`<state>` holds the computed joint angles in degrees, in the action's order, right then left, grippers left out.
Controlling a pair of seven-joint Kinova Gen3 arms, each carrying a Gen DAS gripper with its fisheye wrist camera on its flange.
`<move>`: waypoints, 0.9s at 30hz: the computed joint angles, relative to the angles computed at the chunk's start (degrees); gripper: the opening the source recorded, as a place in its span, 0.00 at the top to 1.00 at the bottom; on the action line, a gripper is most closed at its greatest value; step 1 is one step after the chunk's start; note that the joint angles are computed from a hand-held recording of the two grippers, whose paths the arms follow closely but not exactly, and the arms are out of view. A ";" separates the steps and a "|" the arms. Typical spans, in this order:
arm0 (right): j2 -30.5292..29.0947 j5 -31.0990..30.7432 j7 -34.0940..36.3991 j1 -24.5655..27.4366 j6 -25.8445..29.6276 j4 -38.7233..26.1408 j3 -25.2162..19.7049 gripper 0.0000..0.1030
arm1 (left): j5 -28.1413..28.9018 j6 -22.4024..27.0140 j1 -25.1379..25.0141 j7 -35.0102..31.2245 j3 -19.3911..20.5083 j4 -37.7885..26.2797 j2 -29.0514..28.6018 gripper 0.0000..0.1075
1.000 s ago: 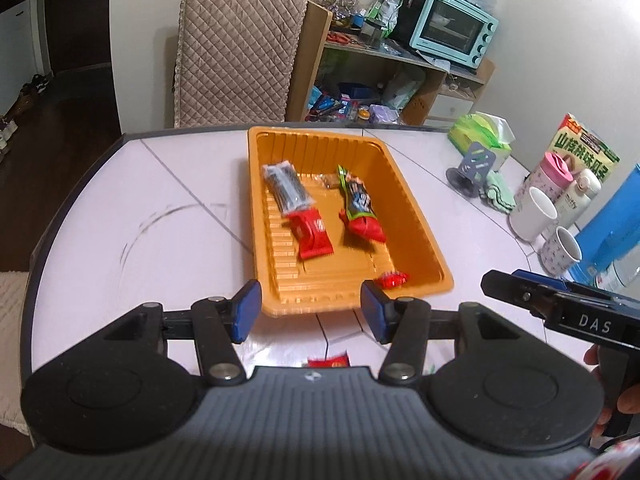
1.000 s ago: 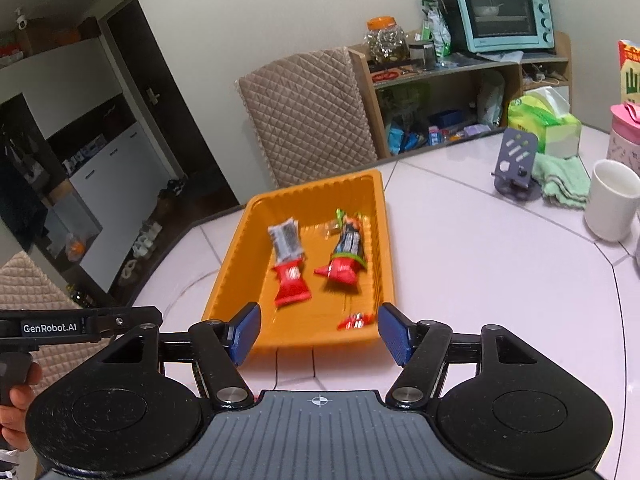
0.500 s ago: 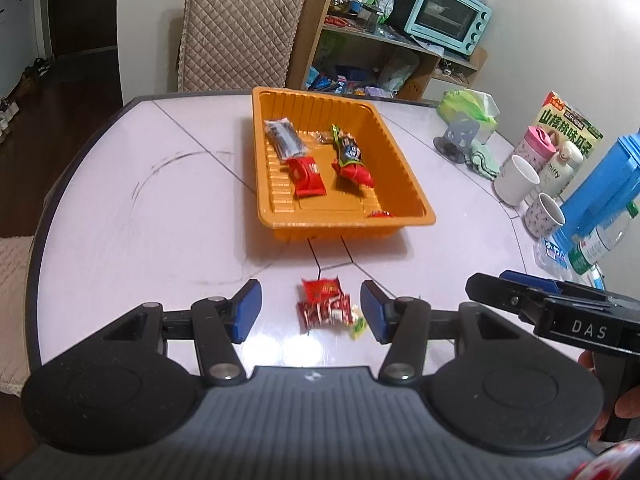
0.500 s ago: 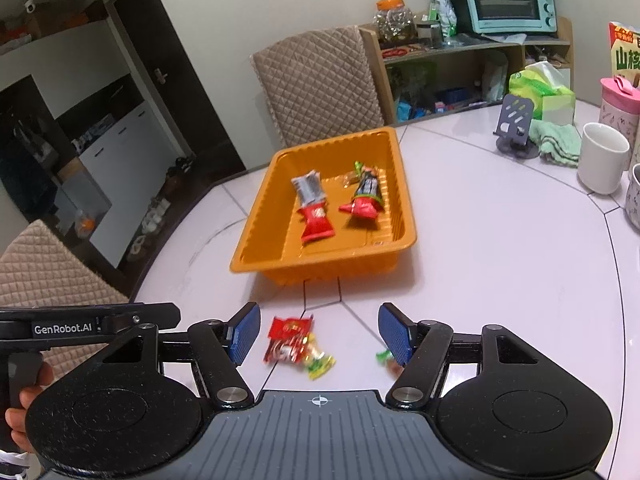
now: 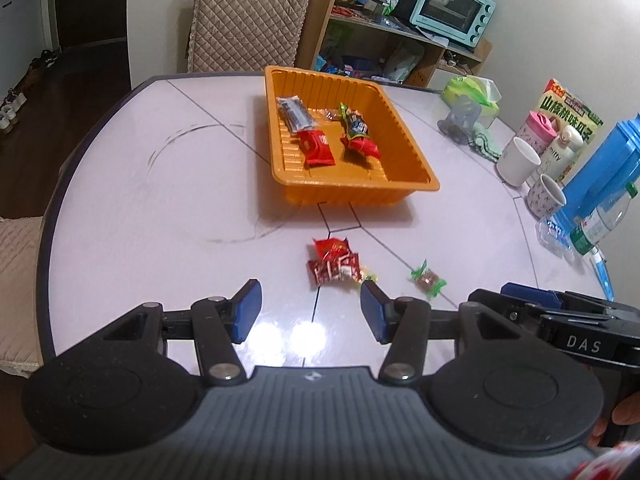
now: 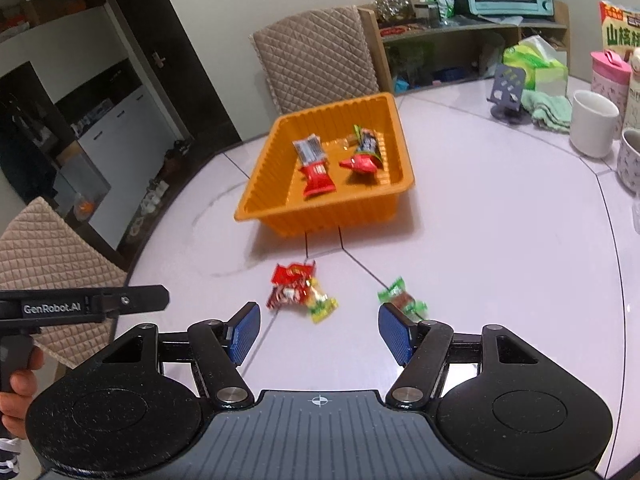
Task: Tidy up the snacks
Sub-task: 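Grasp the green-wrapped candy with the right gripper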
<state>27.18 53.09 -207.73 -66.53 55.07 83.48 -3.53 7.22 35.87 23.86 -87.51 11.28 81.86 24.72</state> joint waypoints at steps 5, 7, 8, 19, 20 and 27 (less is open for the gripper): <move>0.84 -1.82 0.19 -0.18 0.18 0.04 -0.56 0.36 | 1.04 -0.46 -0.89 -1.20 0.59 1.71 -0.50 0.53; 1.24 -2.41 0.62 -0.35 0.27 -0.14 -0.55 0.36 | 1.28 -1.01 -1.06 -1.62 0.66 2.52 -0.72 0.53; 1.49 -2.70 0.90 -0.47 0.46 -0.31 -0.49 0.36 | 1.33 -1.29 -1.07 -1.72 0.63 2.93 -0.82 0.53; 3.72 -2.75 2.54 -1.33 0.01 -1.19 1.00 0.36 | -0.21 -4.37 -0.50 -2.14 0.06 5.42 -0.91 0.53; 3.95 -2.79 2.83 -1.39 0.20 -1.37 1.12 0.36 | -0.26 -4.61 -0.54 -2.28 0.12 5.54 -0.85 0.53; 4.64 -1.92 3.35 -1.49 0.13 -0.29 1.91 0.36 | -0.18 -5.97 -0.78 -2.75 0.34 6.01 0.01 0.53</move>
<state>31.82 51.16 -204.38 -68.01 55.21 83.19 -1.62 7.04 29.90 23.08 -90.25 11.62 87.87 24.72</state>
